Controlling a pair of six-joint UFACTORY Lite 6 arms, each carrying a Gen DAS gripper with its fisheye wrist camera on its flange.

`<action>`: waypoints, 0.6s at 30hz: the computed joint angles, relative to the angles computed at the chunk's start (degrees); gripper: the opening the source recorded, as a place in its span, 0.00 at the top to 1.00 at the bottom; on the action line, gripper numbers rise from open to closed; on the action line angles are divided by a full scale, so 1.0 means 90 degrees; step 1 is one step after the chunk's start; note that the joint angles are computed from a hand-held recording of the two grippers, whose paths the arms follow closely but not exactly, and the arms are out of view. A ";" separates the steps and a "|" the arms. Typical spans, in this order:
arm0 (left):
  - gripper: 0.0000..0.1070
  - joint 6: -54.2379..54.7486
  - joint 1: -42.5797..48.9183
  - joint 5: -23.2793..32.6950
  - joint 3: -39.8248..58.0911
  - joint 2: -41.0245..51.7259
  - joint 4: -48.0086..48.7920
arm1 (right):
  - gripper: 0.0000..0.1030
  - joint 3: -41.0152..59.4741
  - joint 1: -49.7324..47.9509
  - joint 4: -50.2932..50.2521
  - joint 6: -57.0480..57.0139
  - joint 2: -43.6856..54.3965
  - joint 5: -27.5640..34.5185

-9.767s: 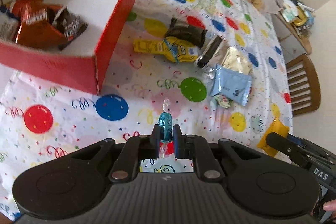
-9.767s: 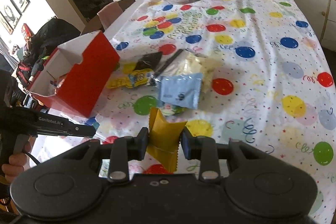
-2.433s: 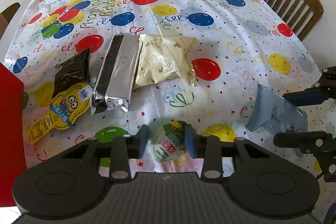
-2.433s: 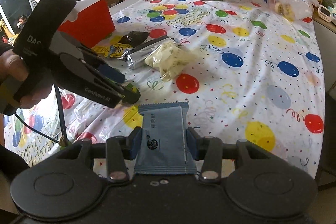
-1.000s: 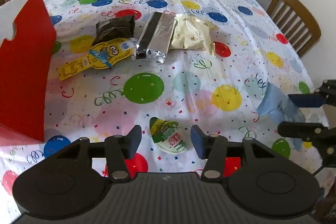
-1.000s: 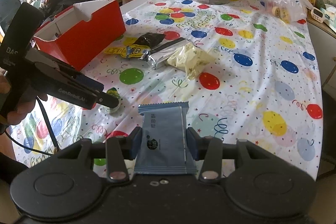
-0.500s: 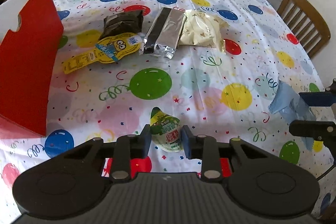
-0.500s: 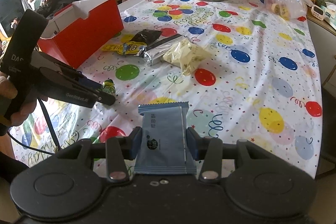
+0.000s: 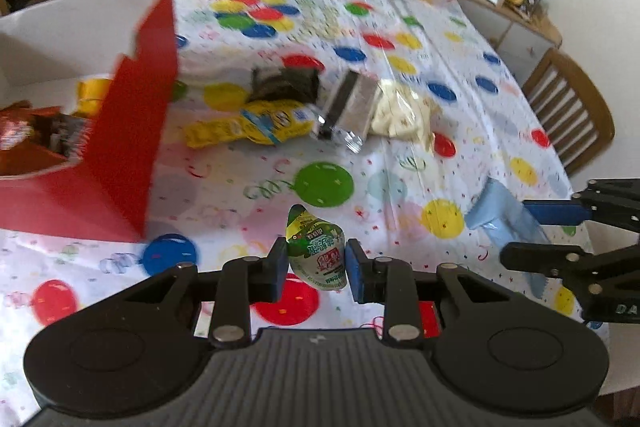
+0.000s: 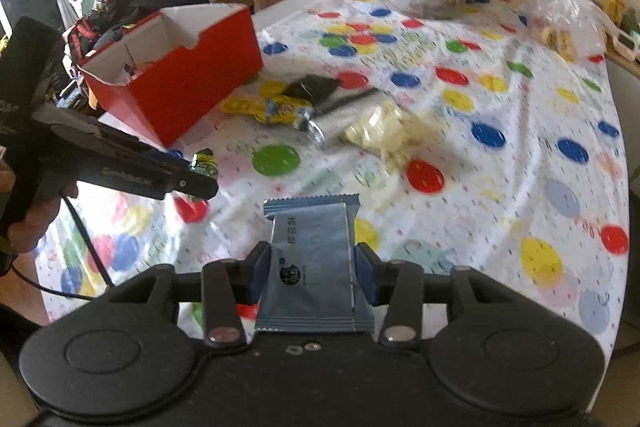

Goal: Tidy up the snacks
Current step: 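Carry the green pouch and blue packet into the red box and open both tools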

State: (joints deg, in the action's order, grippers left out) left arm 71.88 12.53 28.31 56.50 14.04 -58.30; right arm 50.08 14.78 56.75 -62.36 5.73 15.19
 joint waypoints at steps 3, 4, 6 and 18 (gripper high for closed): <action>0.72 -0.0089 0.0384 0.0229 0.0028 -0.0218 0.0225 | 0.57 0.0394 0.0296 -0.0360 0.0469 0.0181 -0.0005; 0.72 -0.0098 0.0549 0.0328 0.0048 -0.0288 0.0293 | 0.57 0.0534 0.0399 -0.0572 0.0710 0.0268 -0.0019; 0.72 -0.0034 0.0879 0.0551 0.0102 -0.0389 0.0357 | 0.57 0.0872 0.0620 -0.1028 0.1268 0.0515 -0.0059; 0.72 -0.0118 0.2826 0.1532 0.2145 0.0487 0.0873 | 0.57 0.3778 0.2060 -0.3846 0.4924 0.2369 0.0021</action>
